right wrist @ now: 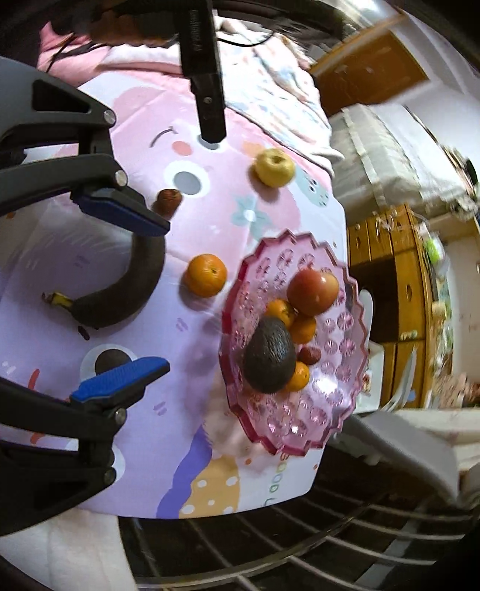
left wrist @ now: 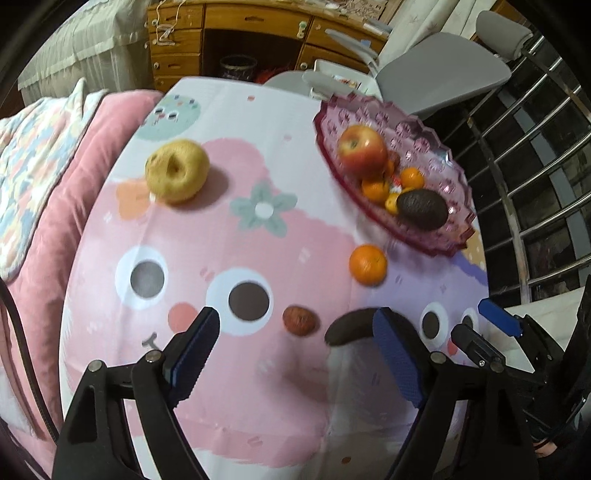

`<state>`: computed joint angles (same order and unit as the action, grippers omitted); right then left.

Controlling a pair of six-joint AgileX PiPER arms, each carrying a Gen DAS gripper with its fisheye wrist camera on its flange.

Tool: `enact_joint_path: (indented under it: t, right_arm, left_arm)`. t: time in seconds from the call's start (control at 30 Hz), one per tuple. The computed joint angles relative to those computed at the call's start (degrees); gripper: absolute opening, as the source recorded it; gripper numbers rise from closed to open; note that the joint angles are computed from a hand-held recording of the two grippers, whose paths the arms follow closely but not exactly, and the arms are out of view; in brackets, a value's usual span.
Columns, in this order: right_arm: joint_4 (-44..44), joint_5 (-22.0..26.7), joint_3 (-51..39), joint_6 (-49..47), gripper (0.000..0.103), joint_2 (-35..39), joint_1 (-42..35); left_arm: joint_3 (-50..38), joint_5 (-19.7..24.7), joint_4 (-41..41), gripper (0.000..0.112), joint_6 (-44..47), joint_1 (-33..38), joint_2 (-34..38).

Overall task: Organize fruits
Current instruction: 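Grasp the brown lychee with the left tool while the right tool grasps the black banana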

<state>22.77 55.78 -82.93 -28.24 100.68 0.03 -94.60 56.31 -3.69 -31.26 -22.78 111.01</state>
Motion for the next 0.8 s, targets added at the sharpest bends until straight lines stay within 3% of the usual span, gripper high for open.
enact_joint_path:
  t: [0.37,0.6,0.8]
  right_arm:
    - [4.4,-12.8,13.1,-13.8,0.068,-2.1,0.5]
    - [4.0,-16.2,14.7,-19.7,0.067,0.1,2.1]
    - [1.8,-17.5,15.1,-22.0,0.056,2.0,4.0]
  left_arm:
    - [4.0,-2.6,-3.1,0.072,2.2,0.2,2.9]
    - [1.8,-2.5,-5.3,0.063,4.7,0.0,8.0]
    - [-0.2,-2.7,-5.7,0.058,5.8,-0.3,11.0]
